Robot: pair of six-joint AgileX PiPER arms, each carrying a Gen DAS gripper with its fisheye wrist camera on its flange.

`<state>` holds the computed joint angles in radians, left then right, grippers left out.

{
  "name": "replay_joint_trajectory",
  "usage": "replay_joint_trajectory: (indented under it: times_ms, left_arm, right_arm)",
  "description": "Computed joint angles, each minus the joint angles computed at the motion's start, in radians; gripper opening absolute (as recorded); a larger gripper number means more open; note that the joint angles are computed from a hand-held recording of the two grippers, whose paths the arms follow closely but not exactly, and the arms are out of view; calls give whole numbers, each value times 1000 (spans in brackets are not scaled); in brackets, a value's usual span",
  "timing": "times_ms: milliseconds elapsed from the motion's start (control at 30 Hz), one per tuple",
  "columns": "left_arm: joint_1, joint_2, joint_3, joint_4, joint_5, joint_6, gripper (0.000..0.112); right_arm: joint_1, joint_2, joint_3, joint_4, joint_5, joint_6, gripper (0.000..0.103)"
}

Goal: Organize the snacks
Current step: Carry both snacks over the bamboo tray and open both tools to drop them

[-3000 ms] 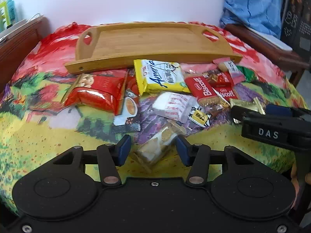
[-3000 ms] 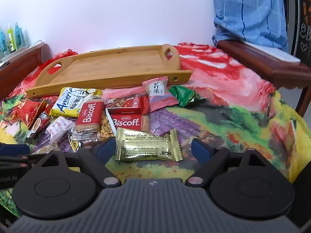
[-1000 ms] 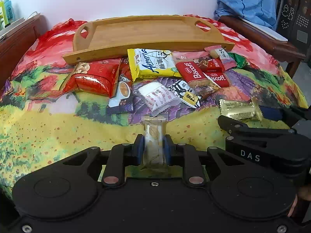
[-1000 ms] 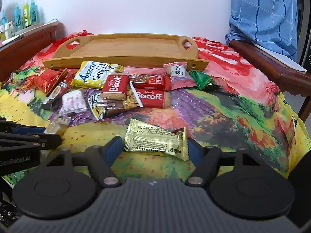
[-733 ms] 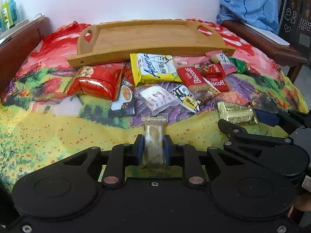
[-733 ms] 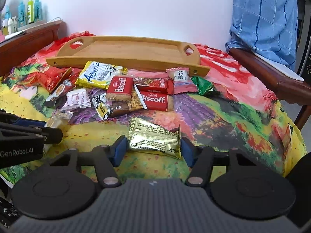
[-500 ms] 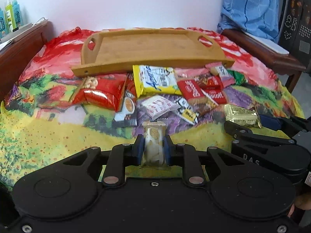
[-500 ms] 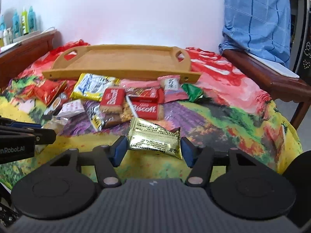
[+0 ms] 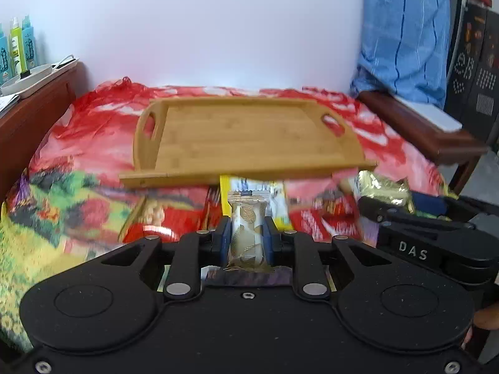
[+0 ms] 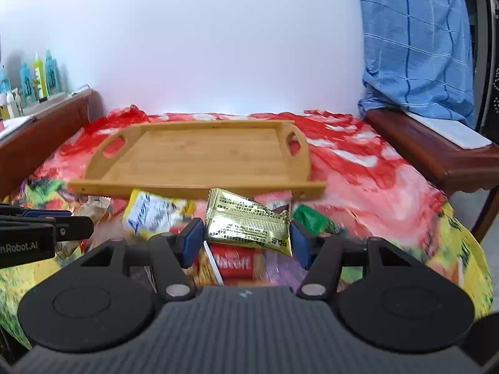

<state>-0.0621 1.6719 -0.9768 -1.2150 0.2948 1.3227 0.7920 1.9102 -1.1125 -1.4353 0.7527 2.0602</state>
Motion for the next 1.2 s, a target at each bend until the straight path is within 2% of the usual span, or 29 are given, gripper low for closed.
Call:
replay_joint_trajectory:
  times_ms: [200,300,433,600,733,833,933,1200]
  left_arm:
    - [10,107,-202,211,66,-257,20]
    - [10,201,-367,397,120,-479,20]
    - [0,331,-584,586,192,-716,20]
    - [-34,493,-831,818,253,-961,20]
    - [-51,625,-1030,931,340,-1092,20]
    - [-65,707,-1155,994,395,-1153,20]
    - [-77,754,-1216,1036,410,-1187,20]
    - [-99,822,-1306,1093,440,-1233,20]
  right_arm:
    - [-123,29,-93,34,-170,-100,63]
    - [-184,65,-180,114,-231,-234,63]
    - [-264,127,-320,315,-303,-494,63]
    - [-328,234,-508,595,-304,-849,63]
    - [-365,314,-641,799,-270,-1069,63]
    - [-379,363,-719,875,-232,-1159,63]
    - [-388,397,-773,913,-202,-1212,63]
    - [-392,458,-854,944,-154,-1273,64]
